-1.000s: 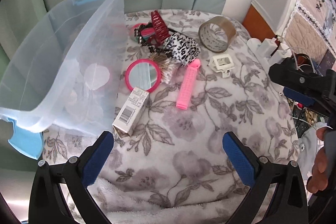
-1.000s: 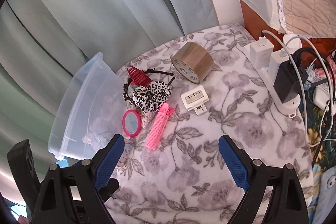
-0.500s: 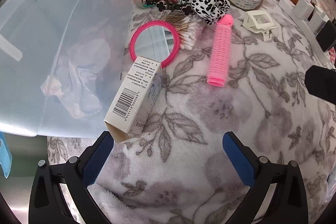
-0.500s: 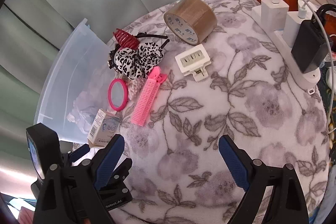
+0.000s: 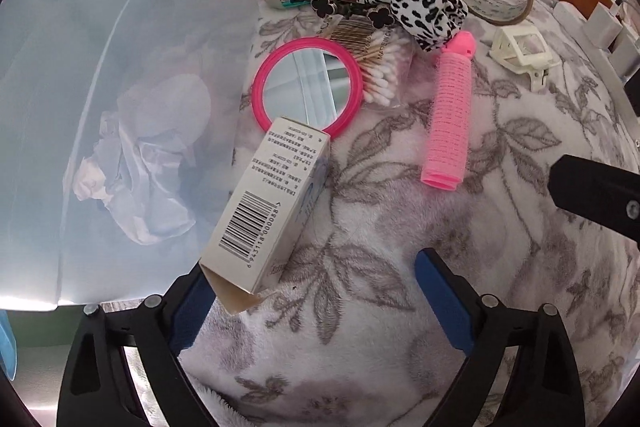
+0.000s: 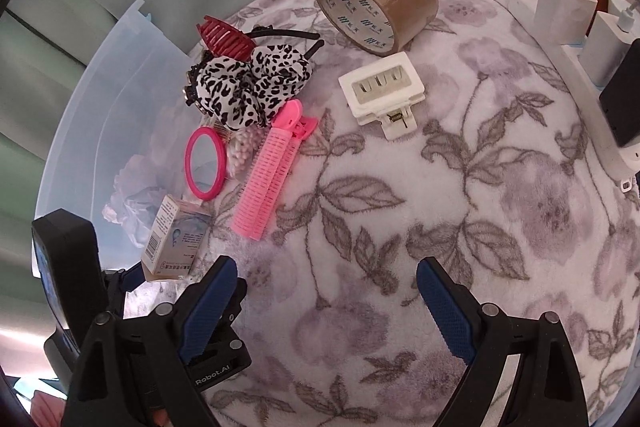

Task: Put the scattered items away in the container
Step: 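Grasp the white medicine box with the left tool while the right tool grasps the pink roller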

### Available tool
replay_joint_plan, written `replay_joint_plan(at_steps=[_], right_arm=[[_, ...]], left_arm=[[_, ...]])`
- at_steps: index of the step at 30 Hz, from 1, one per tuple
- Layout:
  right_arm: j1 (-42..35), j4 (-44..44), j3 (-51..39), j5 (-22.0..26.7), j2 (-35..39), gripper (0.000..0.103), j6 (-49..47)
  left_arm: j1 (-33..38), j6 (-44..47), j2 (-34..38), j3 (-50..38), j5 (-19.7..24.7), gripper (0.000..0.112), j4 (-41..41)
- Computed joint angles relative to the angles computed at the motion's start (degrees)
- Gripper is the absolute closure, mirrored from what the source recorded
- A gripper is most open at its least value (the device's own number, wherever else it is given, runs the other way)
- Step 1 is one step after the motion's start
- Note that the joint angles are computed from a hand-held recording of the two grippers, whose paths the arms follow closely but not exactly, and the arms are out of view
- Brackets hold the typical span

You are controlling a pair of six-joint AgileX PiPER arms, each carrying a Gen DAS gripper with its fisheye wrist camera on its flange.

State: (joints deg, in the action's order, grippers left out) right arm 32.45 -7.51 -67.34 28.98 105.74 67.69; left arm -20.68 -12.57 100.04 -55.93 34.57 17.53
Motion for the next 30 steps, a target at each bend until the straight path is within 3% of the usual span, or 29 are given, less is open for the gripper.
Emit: replay_joint_plan(at_steps=[6, 10, 15, 17, 19, 23, 27, 30], right_arm=[[-2.3, 3.3, -7.1, 2.2, 4.6, 0.01, -5.0], [-3.3, 7.0, -13.8, 4.5, 9.3, 0.012, -10.5], [-3.9, 8.5, -22.1, 8.9, 15.1, 0.032, -14.1], [-4.1, 8.4, -25.9, 12.8, 17.7, 0.041, -13.8], [-4.0, 6.9, -27.2, 13.6, 18.4, 0.043, -12.6], [-4.5, 8.4, -26.4, 12.2, 17.8, 0.069, -14.1], [-4.7, 8.9, -24.0, 11.7, 15.6, 0.075, -14.9], [-4.4, 5.6, -22.4, 13.3, 13.6, 0.076, -12.9]], left_arm=[[2.6, 5.2, -1.9, 0.1, 0.3, 0.038, -5.1], [3.4, 7.2, -1.9, 0.4, -0.3, 0.038, -6.9], [3.9, 9.0, -1.0, -0.1, -0.2, 0.038, -8.1], [4.2, 10.5, -1.1, -0.2, -0.1, 0.038, -9.2], [4.6, 12.2, -1.2, -0.4, 0.2, 0.038, -10.5], [5.5, 15.5, -1.8, -0.7, 0.8, 0.038, -13.4], [4.5, 18.2, -3.4, -0.1, -0.4, 0.038, -14.6], [3.5, 13.8, -1.6, -1.2, -0.4, 0.038, -10.5]])
